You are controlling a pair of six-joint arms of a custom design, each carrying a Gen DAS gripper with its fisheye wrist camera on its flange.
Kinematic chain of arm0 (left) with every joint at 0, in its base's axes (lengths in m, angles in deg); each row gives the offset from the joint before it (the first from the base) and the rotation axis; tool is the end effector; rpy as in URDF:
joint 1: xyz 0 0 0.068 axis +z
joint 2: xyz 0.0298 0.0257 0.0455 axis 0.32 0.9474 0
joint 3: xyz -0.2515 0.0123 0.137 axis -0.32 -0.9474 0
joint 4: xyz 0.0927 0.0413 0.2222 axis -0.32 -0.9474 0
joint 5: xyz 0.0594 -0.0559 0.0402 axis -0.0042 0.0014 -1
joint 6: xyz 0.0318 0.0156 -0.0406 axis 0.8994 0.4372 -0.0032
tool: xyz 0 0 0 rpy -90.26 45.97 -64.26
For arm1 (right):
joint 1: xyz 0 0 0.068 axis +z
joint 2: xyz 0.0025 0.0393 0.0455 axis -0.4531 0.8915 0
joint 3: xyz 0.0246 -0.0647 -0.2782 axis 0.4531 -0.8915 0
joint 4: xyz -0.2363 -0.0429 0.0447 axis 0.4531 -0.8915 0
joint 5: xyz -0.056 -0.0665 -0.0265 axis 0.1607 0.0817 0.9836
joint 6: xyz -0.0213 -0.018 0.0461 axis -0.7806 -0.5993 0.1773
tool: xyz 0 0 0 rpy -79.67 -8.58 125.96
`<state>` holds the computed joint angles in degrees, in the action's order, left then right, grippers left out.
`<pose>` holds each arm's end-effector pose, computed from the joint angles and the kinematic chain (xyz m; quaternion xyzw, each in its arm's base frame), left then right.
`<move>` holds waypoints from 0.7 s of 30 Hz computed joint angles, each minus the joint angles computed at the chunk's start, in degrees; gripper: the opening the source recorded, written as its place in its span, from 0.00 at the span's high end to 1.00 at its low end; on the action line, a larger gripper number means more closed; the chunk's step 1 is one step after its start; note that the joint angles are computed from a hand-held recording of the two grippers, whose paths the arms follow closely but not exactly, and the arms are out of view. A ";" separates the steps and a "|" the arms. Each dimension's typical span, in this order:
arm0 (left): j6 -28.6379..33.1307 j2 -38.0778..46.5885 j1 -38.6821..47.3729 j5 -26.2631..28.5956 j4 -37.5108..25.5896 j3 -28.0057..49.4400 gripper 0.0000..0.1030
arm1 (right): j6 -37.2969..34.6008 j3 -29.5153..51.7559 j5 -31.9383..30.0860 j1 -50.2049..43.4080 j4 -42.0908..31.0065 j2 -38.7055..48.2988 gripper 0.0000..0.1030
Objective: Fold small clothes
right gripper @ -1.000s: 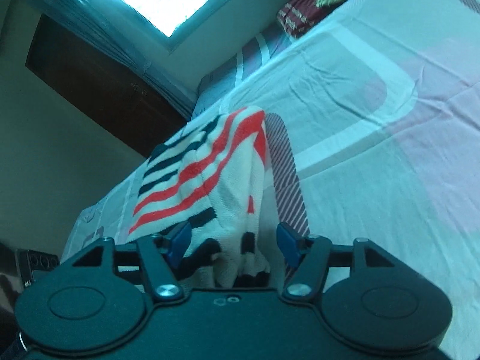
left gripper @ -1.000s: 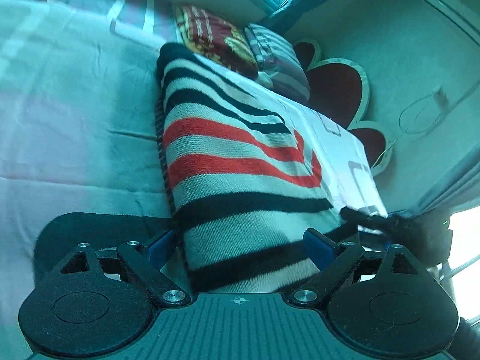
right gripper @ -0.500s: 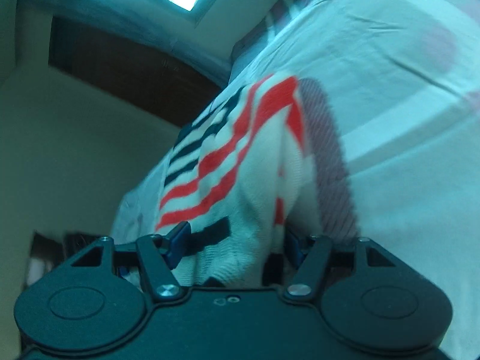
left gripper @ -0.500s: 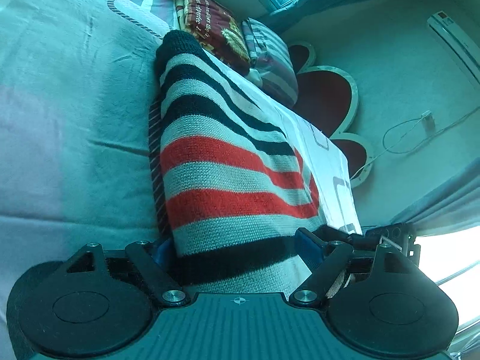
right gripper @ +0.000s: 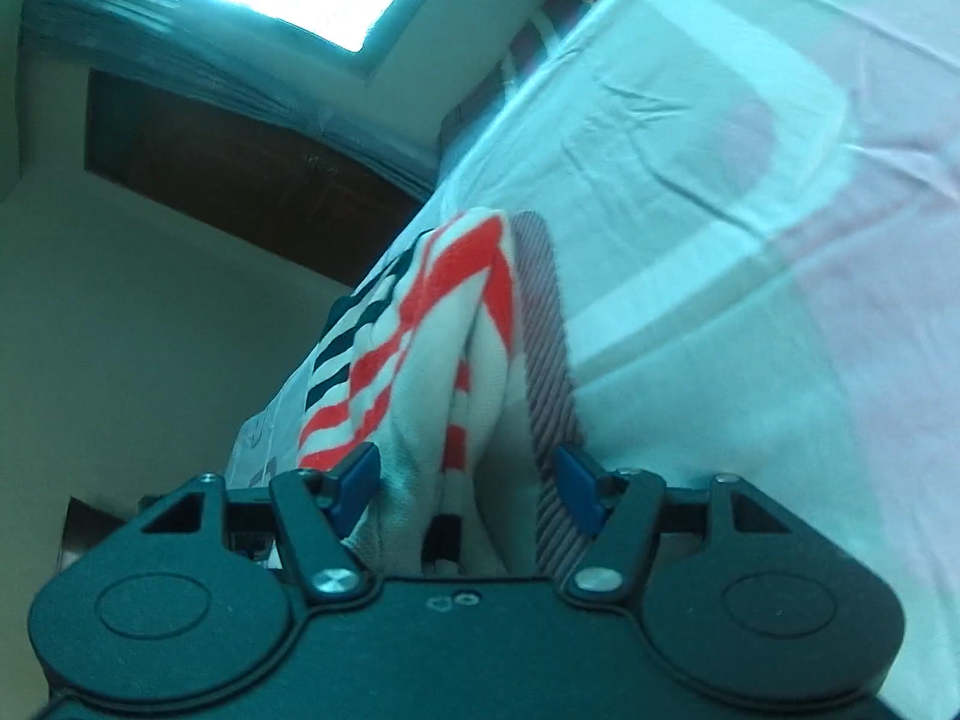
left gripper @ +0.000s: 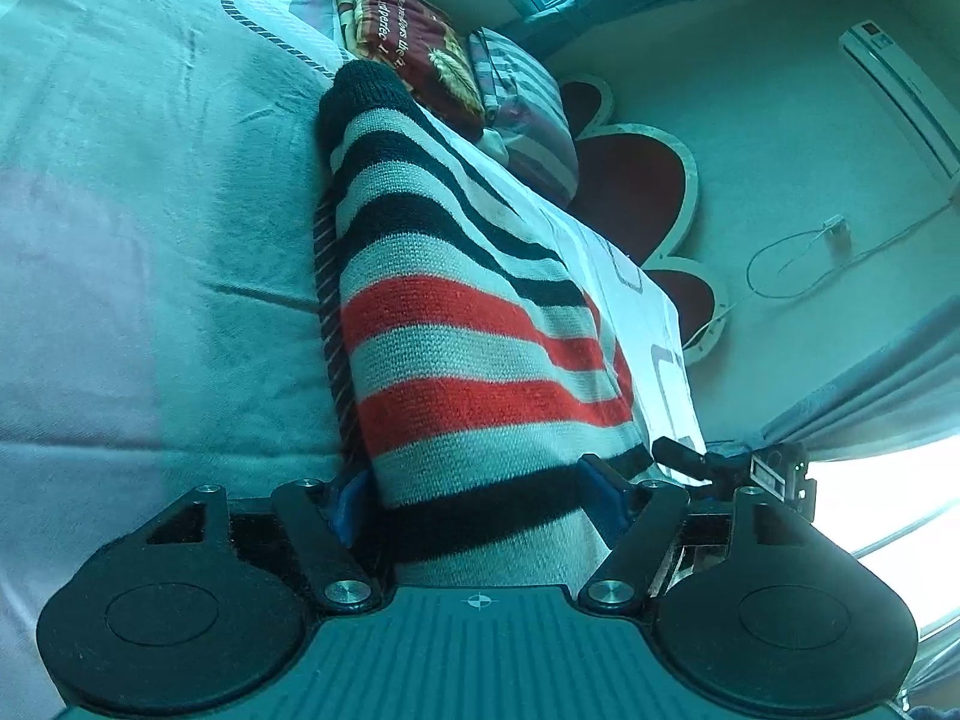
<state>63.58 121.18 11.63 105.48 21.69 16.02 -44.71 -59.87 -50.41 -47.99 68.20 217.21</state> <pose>0.4603 -0.0882 0.0289 0.2236 0.8317 -0.4980 0.1013 0.1947 -0.0504 0.0438 0.2942 0.8098 0.3665 0.3512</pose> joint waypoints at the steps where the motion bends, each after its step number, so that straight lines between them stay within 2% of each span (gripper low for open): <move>1: 0.17 0.07 0.09 -0.05 -0.21 0.19 0.31 | 0.55 1.34 -0.74 0.57 -0.84 0.26 0.36; 2: -0.40 0.22 -0.23 0.04 0.04 0.50 0.31 | -0.74 2.12 -2.64 -0.35 -3.35 -0.48 0.36; 4: -1.04 0.42 -0.66 -0.21 0.26 0.94 0.31 | -2.01 5.17 -0.01 3.29 -10.47 -3.90 0.36; 8: 0.24 1.21 -0.87 -0.49 -2.40 3.12 0.31 | -2.66 8.25 3.21 7.68 -17.31 -7.42 0.38; 9: 0.07 1.18 -0.95 -0.57 -2.40 3.18 0.31 | -3.47 7.55 3.09 7.63 -18.23 -8.71 0.39; 11: 0.39 1.08 -0.85 -0.68 -2.39 2.97 0.31 | -3.75 7.00 2.07 6.09 -17.60 -8.35 0.49; 14: -0.45 0.93 -1.06 -0.82 -0.86 2.29 0.31 | -4.42 6.37 -0.10 3.63 -15.90 -6.41 0.52; 16: -2.12 0.84 -1.63 -1.25 0.25 2.45 0.29 | -3.92 8.29 3.73 7.11 -18.68 -7.74 0.51; 17: -3.15 1.08 -2.02 -0.83 0.45 2.96 0.21 | -3.92 8.30 5.60 8.40 -20.05 -9.19 0.50; 19: -4.17 1.61 -2.56 0.72 0.00 3.97 0.14 | -4.49 9.21 10.29 11.42 -24.81 -12.75 0.51; 21: -3.99 -0.59 -3.76 -2.16 3.60 0.73 0.17 | -6.84 9.04 15.53 14.63 -29.30 -16.87 0.55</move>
